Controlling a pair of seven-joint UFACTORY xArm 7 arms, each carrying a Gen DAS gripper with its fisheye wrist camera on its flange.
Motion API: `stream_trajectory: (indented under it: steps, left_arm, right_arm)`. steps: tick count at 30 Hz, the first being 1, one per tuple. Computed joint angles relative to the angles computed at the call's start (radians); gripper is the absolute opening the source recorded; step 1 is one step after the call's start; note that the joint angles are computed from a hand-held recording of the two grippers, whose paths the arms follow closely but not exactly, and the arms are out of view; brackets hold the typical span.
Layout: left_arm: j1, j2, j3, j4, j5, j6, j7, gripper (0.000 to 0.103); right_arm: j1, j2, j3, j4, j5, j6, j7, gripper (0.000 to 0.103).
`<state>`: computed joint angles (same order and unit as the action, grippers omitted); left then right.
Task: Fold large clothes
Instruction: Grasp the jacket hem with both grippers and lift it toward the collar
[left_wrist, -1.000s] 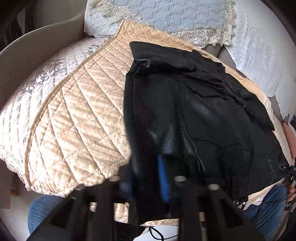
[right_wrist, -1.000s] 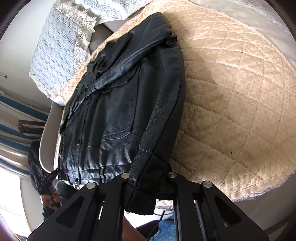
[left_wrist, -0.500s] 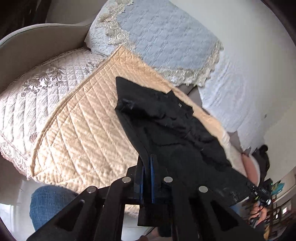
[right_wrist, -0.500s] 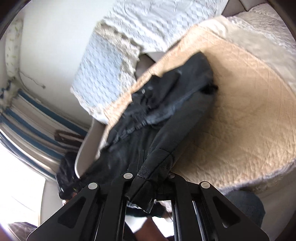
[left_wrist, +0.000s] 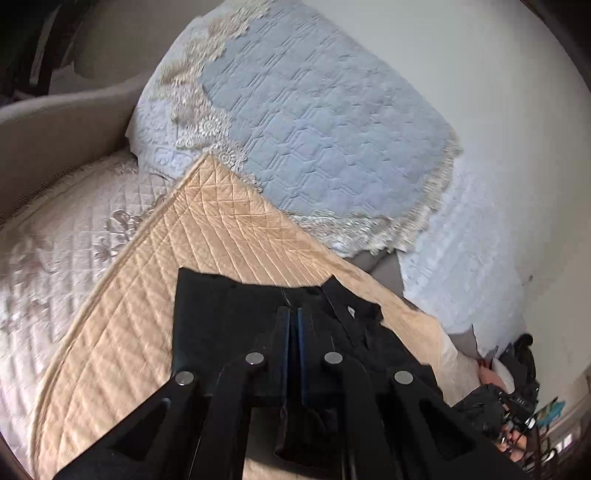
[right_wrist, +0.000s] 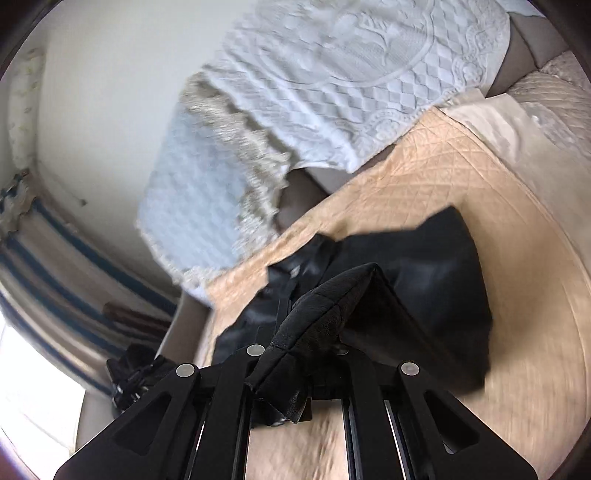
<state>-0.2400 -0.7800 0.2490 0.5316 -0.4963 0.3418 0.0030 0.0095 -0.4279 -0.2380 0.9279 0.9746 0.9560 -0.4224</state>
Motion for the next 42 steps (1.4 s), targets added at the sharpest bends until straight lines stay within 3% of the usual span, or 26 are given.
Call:
stream_trajectory:
  steps: [4, 7, 8, 10, 13, 14, 15, 17, 18, 23, 25, 28, 30, 31, 32, 33, 35, 36, 40, 42]
  left_arm:
    - [-0.062, 0.296, 0.065, 0.144, -0.051, -0.06, 0.036, 0.0]
    - [0.019, 0.463, 0.013, 0.226, -0.014, -0.02, -0.015, 0.0]
    - [0.092, 0.506, -0.046, 0.244, 0.057, -0.005, -0.078, 0.0]
    - [0.145, 0.532, -0.086, 0.257, 0.102, 0.019, -0.097, 0.0]
    - [0.159, 0.478, -0.1, 0.22, 0.066, 0.015, -0.015, 0.003]
    - [0.176, 0.46, -0.118, 0.214, 0.093, 0.02, -0.015, 0.013]
    - [0.189, 0.448, -0.133, 0.214, 0.118, 0.032, -0.019, 0.036]
    - [0.183, 0.454, -0.139, 0.231, 0.128, 0.043, 0.006, 0.063]
    - [0.184, 0.467, -0.148, 0.24, 0.141, 0.038, 0.014, 0.063]
    - [0.198, 0.609, -0.19, 0.345, 0.198, 0.117, 0.007, 0.063]
    - [0.213, 0.657, -0.212, 0.377, 0.244, 0.14, -0.024, 0.063]
    - [0.212, 0.7, -0.225, 0.416, 0.232, 0.161, 0.007, 0.062]
    - [0.208, 0.713, -0.233, 0.435, 0.217, 0.18, 0.049, 0.05]
    - [0.208, 0.718, -0.24, 0.443, 0.243, 0.194, 0.043, 0.046]
    - [0.208, 0.714, -0.25, 0.441, 0.285, 0.188, 0.028, 0.031]
    - [0.209, 0.701, -0.259, 0.426, 0.337, 0.16, 0.006, 0.014]
    - [0.206, 0.657, -0.266, 0.384, 0.376, 0.092, -0.008, 0.009]
    - [0.197, 0.626, -0.262, 0.36, 0.354, 0.059, 0.009, 0.005]
    - [0.121, 0.488, -0.209, 0.277, 0.219, -0.103, 0.123, 0.005]
    - [0.106, 0.467, -0.201, 0.276, 0.203, -0.173, 0.125, 0.005]
  right_arm:
    - [-0.009, 0.266, 0.037, 0.146, 0.0, -0.022, 0.042, 0.007]
    - [-0.038, 0.403, 0.083, 0.207, -0.053, -0.032, 0.099, 0.02]
    - [-0.046, 0.422, 0.1, 0.208, -0.068, -0.052, 0.116, 0.025]
    - [-0.067, 0.408, 0.127, 0.185, -0.063, -0.081, 0.104, 0.027]
    - [-0.092, 0.344, 0.136, 0.137, 0.036, -0.073, -0.061, 0.055]
    - [-0.095, 0.319, 0.136, 0.123, 0.037, -0.085, -0.107, 0.056]
    - [-0.096, 0.291, 0.137, 0.109, 0.021, -0.113, -0.143, 0.056]
    - [-0.095, 0.255, 0.138, 0.091, -0.018, -0.193, -0.166, 0.057]
    - [-0.092, 0.254, 0.139, 0.089, -0.04, -0.231, -0.154, 0.057]
    - [-0.085, 0.339, 0.165, 0.162, -0.354, -0.209, -0.035, 0.059]
    - [-0.081, 0.378, 0.173, 0.194, -0.411, -0.186, -0.018, 0.059]
    - [-0.084, 0.461, 0.187, 0.272, -0.464, -0.128, -0.001, 0.059]
    - [-0.08, 0.503, 0.203, 0.314, -0.539, -0.092, 0.023, 0.058]
    - [-0.079, 0.506, 0.21, 0.317, -0.558, -0.092, 0.022, 0.039]
    - [-0.077, 0.497, 0.218, 0.308, -0.559, -0.097, 0.01, 0.009]
    - [-0.076, 0.482, 0.222, 0.294, -0.557, -0.117, 0.002, 0.004]
    - [-0.071, 0.428, 0.228, 0.249, -0.515, -0.171, -0.056, 0.003]
    - [-0.069, 0.405, 0.223, 0.236, -0.473, -0.185, -0.084, 0.003]
    - [-0.05, 0.304, 0.178, 0.189, -0.236, -0.258, -0.25, 0.003]
    - [-0.04, 0.304, 0.164, 0.196, -0.182, -0.305, -0.27, 0.003]
